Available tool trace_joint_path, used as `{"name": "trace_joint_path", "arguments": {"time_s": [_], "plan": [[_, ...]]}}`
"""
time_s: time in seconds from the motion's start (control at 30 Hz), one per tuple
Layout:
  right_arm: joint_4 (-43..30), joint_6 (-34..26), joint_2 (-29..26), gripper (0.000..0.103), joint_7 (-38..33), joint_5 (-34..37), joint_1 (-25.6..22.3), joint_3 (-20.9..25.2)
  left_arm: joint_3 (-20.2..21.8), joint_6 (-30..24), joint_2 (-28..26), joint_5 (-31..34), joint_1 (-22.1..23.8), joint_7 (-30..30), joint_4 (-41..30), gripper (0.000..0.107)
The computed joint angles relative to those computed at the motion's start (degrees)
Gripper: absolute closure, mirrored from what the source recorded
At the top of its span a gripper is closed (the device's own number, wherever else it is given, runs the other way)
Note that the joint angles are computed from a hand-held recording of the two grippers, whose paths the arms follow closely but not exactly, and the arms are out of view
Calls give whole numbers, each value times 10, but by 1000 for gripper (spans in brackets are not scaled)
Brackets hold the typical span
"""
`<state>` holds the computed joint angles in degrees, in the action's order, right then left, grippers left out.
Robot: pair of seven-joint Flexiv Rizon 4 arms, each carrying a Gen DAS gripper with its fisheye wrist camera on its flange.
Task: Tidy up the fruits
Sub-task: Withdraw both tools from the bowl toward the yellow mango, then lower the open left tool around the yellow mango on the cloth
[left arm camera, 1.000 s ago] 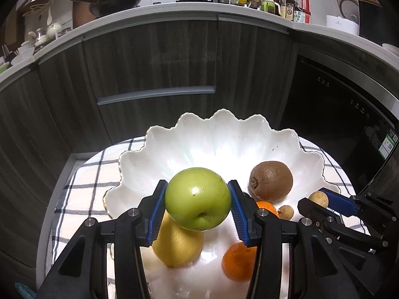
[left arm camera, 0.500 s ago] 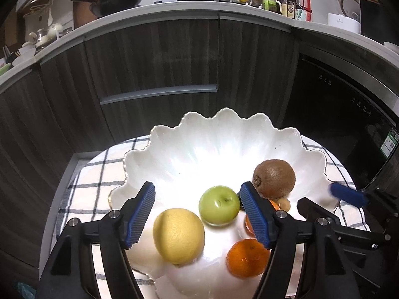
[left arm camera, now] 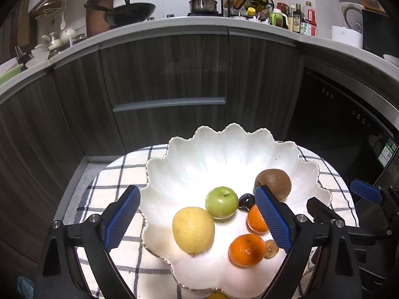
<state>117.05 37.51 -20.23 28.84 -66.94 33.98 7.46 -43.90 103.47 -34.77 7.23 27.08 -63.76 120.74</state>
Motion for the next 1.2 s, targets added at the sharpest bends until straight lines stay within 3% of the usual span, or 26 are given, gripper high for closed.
{"name": "trace_joint_path", "arguments": {"time_s": [0.53, 0.87, 1.2], "plan": [[4, -86, 34, 17, 17, 21, 32, 31, -73, 40, 54, 61, 114, -42, 74, 8], [11, -100, 39, 17, 36, 37, 48, 44, -79, 57, 73, 96, 148, -65, 107, 8], [24, -115, 33, 17, 67, 59, 64, 53, -70, 60, 47, 118, 155, -49, 131, 8]]}}
